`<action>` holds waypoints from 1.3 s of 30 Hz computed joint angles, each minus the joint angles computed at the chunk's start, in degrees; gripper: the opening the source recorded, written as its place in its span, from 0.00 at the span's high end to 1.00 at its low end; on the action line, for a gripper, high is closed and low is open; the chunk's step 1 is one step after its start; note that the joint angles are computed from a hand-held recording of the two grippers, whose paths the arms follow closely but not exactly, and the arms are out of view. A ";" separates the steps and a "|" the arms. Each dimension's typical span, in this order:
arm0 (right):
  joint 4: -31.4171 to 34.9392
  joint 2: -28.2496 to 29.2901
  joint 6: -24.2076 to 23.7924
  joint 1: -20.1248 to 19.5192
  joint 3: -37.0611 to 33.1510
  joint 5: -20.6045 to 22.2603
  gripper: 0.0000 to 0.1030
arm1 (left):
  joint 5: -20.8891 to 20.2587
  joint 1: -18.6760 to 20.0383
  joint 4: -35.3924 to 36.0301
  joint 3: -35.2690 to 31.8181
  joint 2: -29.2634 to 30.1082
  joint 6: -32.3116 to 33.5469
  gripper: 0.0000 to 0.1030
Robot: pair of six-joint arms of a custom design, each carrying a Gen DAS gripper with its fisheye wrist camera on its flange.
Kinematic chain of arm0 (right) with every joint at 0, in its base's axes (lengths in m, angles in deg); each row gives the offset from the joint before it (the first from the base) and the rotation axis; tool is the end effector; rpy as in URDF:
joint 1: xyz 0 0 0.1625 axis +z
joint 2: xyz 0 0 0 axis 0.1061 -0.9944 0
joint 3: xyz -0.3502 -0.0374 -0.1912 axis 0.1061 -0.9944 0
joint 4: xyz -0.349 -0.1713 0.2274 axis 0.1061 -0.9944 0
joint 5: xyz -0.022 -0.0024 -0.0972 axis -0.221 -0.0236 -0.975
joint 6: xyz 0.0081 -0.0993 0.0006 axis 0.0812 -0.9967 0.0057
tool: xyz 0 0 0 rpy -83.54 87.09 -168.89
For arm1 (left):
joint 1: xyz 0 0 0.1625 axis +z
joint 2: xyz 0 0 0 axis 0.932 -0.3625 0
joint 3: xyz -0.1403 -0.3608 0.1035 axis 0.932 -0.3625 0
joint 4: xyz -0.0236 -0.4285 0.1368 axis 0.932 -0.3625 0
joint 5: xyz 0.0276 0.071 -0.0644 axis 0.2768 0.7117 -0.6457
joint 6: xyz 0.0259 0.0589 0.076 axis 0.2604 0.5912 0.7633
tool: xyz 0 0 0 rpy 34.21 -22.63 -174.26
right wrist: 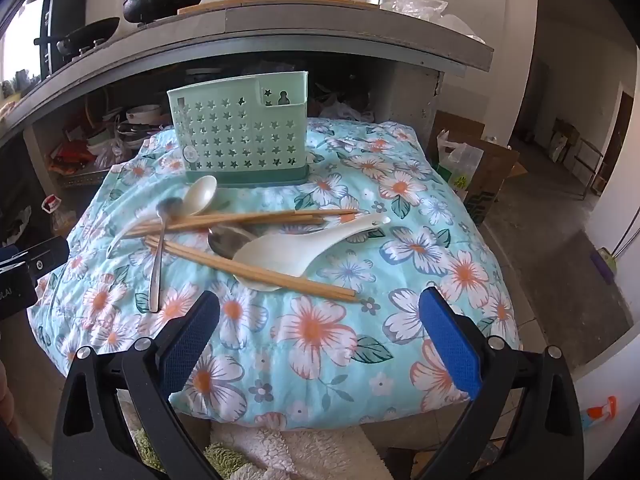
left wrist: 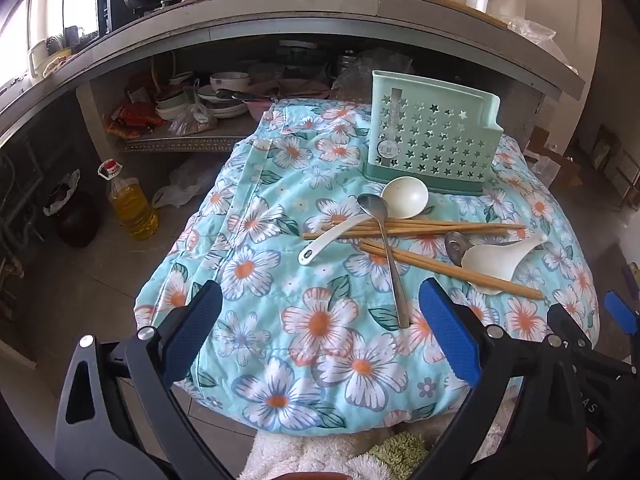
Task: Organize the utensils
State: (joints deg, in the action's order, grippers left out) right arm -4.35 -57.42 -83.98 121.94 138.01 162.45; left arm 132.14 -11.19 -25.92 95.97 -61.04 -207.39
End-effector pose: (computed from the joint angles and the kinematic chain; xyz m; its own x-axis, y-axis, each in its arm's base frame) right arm 0.3735 -0.4164 -0.0361 -0.6161 0.3555 0.7028 -0.3967 0.6309 -0.6668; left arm -0.0735 -0.4983 0.3193 -0.7204 0.1459 -0.6781 0.5541 0.7090 -0.4361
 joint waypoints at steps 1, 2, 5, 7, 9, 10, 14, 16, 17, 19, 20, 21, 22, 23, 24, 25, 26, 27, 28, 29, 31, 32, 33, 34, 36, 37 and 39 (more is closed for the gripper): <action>-0.28 -0.01 -0.25 0.03 0.06 0.13 0.06 | 0.02 -0.02 0.12 -0.03 0.06 -0.14 0.08; -0.39 -0.02 -0.25 0.04 0.12 0.17 0.06 | 0.05 -0.05 0.33 -0.08 0.15 -0.31 0.08; -0.63 -0.15 -0.03 0.00 0.41 0.20 0.06 | 0.11 -0.36 0.58 0.20 0.42 -1.00 0.08; -0.75 -0.55 -0.84 -0.54 0.03 -0.16 0.06 | -0.05 -0.65 0.79 0.40 0.57 -1.51 0.08; -1.15 -0.70 -1.06 -0.62 0.34 -0.09 0.06 | -0.36 -1.04 1.04 0.68 0.76 -2.17 0.08; -1.43 -0.90 -1.39 -0.79 0.46 -0.19 0.06 | 0.58 -0.28 0.71 0.96 0.35 -1.65 0.08; -1.40 -0.87 -1.68 -0.49 0.24 0.31 0.06 | 0.63 -0.77 0.72 2.11 -0.01 -2.31 0.08; -1.45 -0.58 -1.58 -0.31 0.13 0.62 0.06 | 2.04 0.60 2.27 -0.18 0.95 -1.26 0.08; -1.70 -0.66 -1.81 -0.31 0.23 0.64 0.06 | 2.05 0.60 2.29 -0.13 0.95 -1.22 0.08; -1.96 -0.57 -1.91 -0.21 0.28 0.81 0.06 | 2.02 0.53 2.46 -0.10 0.88 -1.32 0.08; -1.97 -0.62 -2.00 -0.25 0.26 0.78 0.06 | 2.02 0.53 2.39 -0.05 0.84 -1.28 0.08; -2.15 -0.58 -2.08 -0.18 0.33 0.85 0.06 | 2.08 0.56 2.40 -0.16 0.87 -1.13 0.08; -2.15 -0.58 -2.08 -0.18 0.33 0.85 0.06 | 1.96 0.50 2.30 -0.11 0.83 -1.06 0.08; -2.22 -0.57 -2.20 -0.18 0.31 0.90 0.06 | 1.86 0.47 2.13 -0.02 0.76 -0.94 0.08; -1.56 -0.48 -1.41 0.11 0.24 1.16 0.06 | 1.77 0.44 2.00 0.06 0.71 -0.84 0.08; -1.51 -0.50 -1.36 0.11 0.25 1.12 0.06 | 1.73 0.41 2.03 0.01 0.72 -0.81 0.08; -1.51 -0.54 -1.33 0.11 0.27 1.08 0.06 | 1.81 0.42 2.13 -0.10 0.76 -0.85 0.08; -1.59 -0.52 -1.37 0.12 0.28 1.09 0.06 | 1.78 0.40 2.24 -0.21 0.84 -0.92 0.08; -1.55 -0.56 -1.37 0.11 0.28 1.07 0.06 | 1.73 0.33 2.26 -0.21 0.79 -0.91 0.08; -1.65 -0.46 -1.51 0.15 0.25 1.21 0.06 | 1.71 0.33 2.33 -0.28 0.83 -0.97 0.08; -1.92 -0.54 -1.69 0.15 0.37 1.20 0.06 | 1.70 0.33 2.30 -0.30 0.79 -0.92 0.08; -1.95 -0.54 -1.73 0.14 0.37 1.21 0.06 | 1.67 0.31 2.28 -0.32 0.77 -0.88 0.08; -1.86 -0.54 -1.69 0.14 0.36 1.18 0.06 | 1.63 0.28 2.30 -0.37 0.77 -0.83 0.08; -1.90 -0.57 -1.70 0.15 0.40 1.17 0.06 | 1.64 0.28 2.34 -0.42 0.80 -0.86 0.08; -2.02 -0.59 -1.80 0.15 0.43 1.18 0.06 | 1.65 0.28 2.36 -0.43 0.80 -0.87 0.08; -1.96 -0.61 -1.83 0.14 0.40 1.17 0.06 | 1.65 0.28 2.40 -0.46 0.82 -0.90 0.08; -2.05 -0.67 -1.97 0.11 0.39 1.10 0.06 | 1.65 0.28 2.42 -0.47 0.82 -0.94 0.08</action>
State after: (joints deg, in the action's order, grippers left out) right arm -6.40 -58.09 -85.94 122.05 138.40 163.55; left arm 133.79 -10.90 -23.50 95.49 -60.22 -208.33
